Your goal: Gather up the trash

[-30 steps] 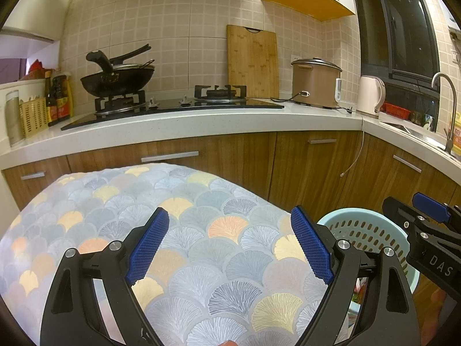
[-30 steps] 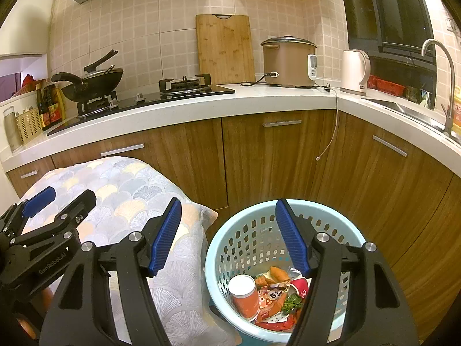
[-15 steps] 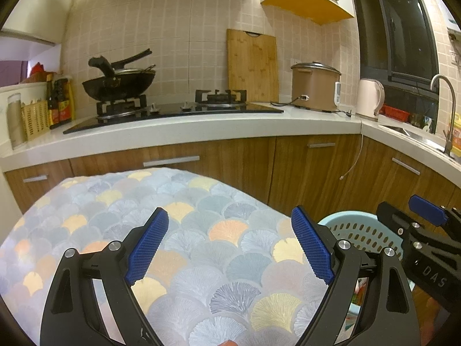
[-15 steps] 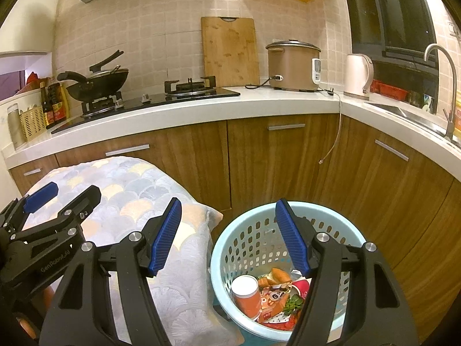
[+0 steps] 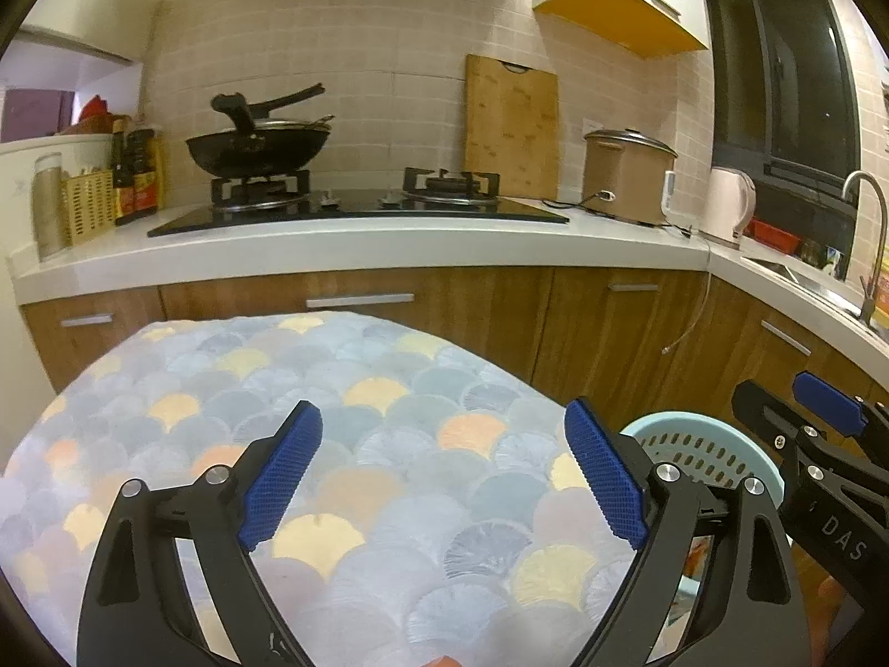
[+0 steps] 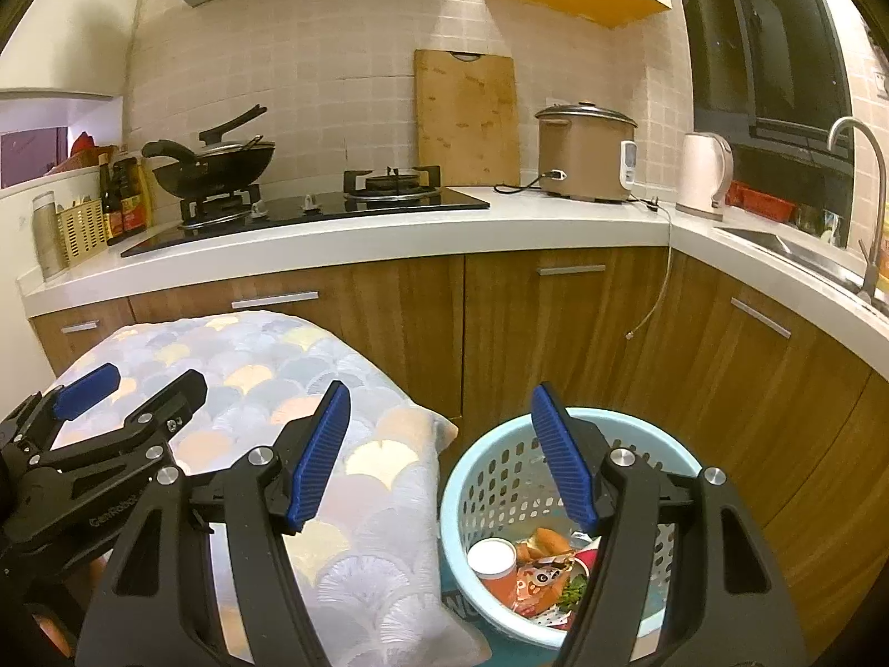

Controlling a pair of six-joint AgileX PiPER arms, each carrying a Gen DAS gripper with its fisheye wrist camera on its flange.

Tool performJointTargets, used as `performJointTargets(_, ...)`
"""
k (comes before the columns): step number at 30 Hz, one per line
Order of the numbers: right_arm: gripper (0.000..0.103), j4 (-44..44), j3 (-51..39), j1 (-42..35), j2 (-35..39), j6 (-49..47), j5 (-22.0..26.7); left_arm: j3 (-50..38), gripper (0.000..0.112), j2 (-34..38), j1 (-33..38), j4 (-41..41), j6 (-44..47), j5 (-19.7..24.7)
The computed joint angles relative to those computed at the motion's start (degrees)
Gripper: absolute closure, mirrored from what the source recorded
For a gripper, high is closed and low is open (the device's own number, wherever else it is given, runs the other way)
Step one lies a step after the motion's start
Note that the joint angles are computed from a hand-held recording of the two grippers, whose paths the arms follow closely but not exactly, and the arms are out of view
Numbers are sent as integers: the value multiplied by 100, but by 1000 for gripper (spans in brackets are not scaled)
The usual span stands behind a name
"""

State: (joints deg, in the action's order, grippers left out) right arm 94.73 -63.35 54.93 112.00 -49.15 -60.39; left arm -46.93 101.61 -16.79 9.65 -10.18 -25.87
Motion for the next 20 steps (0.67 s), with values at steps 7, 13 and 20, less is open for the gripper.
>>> performJointTargets(7,39,87,-350,123,105,-298,-59,196,26,-254,216,96,14,-10)
performJointTargets(13,39,180,-799,173,358,-621,-26,239,25,-340,581,657,-432,67)
performJointTargets(20,39,168,-1094,187,524,-762,16,209,23,-348,1056,1125,-802,102)
